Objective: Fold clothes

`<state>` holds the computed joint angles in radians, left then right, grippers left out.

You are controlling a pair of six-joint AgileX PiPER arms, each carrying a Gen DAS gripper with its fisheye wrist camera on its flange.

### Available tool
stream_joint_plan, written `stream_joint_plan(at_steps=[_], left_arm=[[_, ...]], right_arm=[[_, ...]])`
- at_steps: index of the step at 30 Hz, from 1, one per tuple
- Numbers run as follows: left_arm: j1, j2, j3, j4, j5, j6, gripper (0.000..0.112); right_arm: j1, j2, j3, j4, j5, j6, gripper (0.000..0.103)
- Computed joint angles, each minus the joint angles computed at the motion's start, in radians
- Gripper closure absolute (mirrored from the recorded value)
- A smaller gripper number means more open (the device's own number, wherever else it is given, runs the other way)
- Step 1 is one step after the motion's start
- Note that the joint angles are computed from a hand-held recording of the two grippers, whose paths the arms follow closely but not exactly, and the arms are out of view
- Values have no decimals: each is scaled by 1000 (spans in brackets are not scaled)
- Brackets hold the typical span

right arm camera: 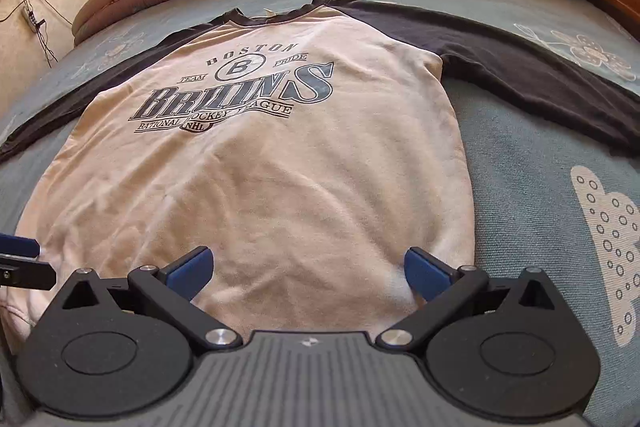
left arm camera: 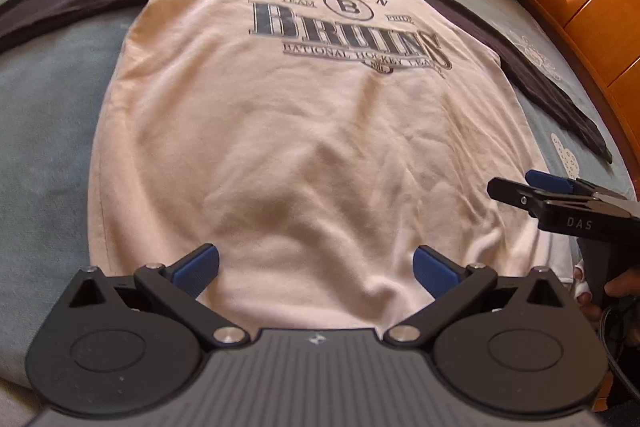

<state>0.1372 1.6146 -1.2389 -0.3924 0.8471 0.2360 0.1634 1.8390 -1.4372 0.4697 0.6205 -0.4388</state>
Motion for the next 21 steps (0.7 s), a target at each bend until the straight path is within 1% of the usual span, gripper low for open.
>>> stream_joint_plan(at_steps=[1, 6, 10, 13, 16, 18, 21], left_arm=[[-9, -11, 14, 9, -4, -4, 10], [-10, 2, -31, 13, 45, -1, 10], [-14, 29, -94, 44, 27, -31, 10], [-49, 38, -90, 80, 4, -52, 10], [-78, 30, -35, 81, -12, -41, 10], [-102, -4, 21, 110, -56, -38, 10], [-109, -22, 35, 134, -48, -49, 10]], right_arm=[[4, -7, 16, 0, -21, -3, 0], [21, -33, 82, -2, -104, -26, 0], [53, -41, 102, -100, -145, 33, 0], [78, -43, 108, -194, -167, 124, 0], [85, -44, 111, -225, -176, 167, 0], [83, -45, 117, -213, -183, 151, 0], [82, -47, 123, -202, -193, 141, 0]])
